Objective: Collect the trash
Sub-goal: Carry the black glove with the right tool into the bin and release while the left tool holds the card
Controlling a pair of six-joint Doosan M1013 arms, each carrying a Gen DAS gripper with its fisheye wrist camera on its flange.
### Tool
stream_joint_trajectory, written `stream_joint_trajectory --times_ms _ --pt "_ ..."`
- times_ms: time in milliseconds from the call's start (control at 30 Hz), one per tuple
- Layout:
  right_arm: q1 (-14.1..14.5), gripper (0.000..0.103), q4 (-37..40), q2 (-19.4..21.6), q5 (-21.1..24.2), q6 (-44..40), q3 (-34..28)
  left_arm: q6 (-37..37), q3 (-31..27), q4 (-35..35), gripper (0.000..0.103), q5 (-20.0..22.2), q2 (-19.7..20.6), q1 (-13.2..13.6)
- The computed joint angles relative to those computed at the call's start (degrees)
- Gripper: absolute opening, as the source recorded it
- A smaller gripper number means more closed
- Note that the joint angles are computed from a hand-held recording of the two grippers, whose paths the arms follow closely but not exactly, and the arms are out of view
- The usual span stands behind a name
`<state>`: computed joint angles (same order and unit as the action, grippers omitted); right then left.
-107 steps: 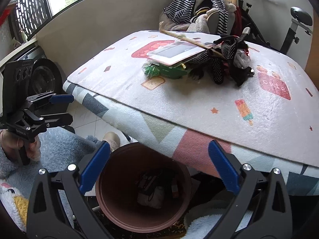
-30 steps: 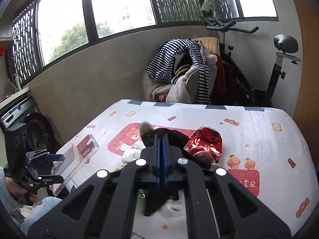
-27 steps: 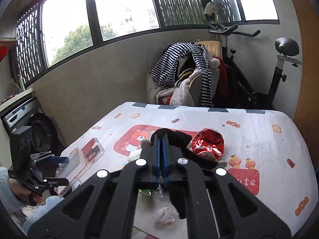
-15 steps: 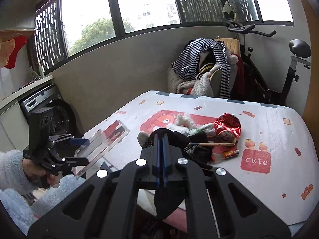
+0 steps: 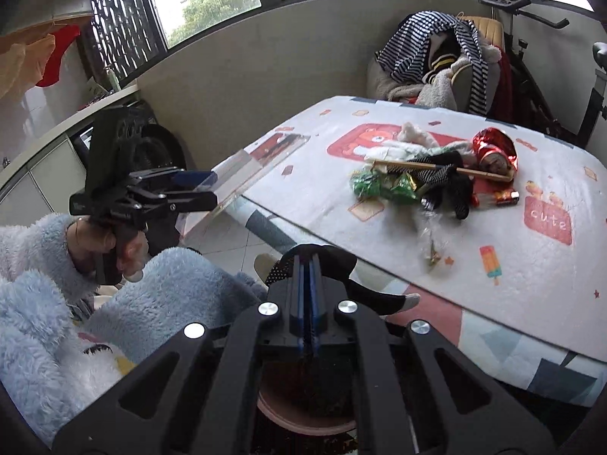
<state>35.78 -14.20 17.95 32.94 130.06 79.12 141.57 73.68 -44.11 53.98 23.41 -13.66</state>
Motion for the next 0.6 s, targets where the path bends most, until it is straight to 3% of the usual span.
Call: stream_joint_trajectory --times_ms 167,400,533,600 --pt "-0.29 0.007 8.31 2.32 5.40 -5.50 -2.13 0.78 0.61 -0.08 0.093 -0.05 -0.38 0.01" --pt "-0.97 0.008 12.05 4.07 8.53 -8.16 -3.05 1.86 1.32 -0.36 0.093 0.33 -0.64 -0.03" --pt "-1.10 0.016 11.94 4.75 10.05 -7.96 -3.77 1.79 1.32 -0.40 0.093 0.55 -0.57 0.04" --pt "-1.15 0.030 11.63 4.74 9.73 -7.66 -3.65 1.76 1.25 -0.45 0.093 0.66 -0.51 0.08"
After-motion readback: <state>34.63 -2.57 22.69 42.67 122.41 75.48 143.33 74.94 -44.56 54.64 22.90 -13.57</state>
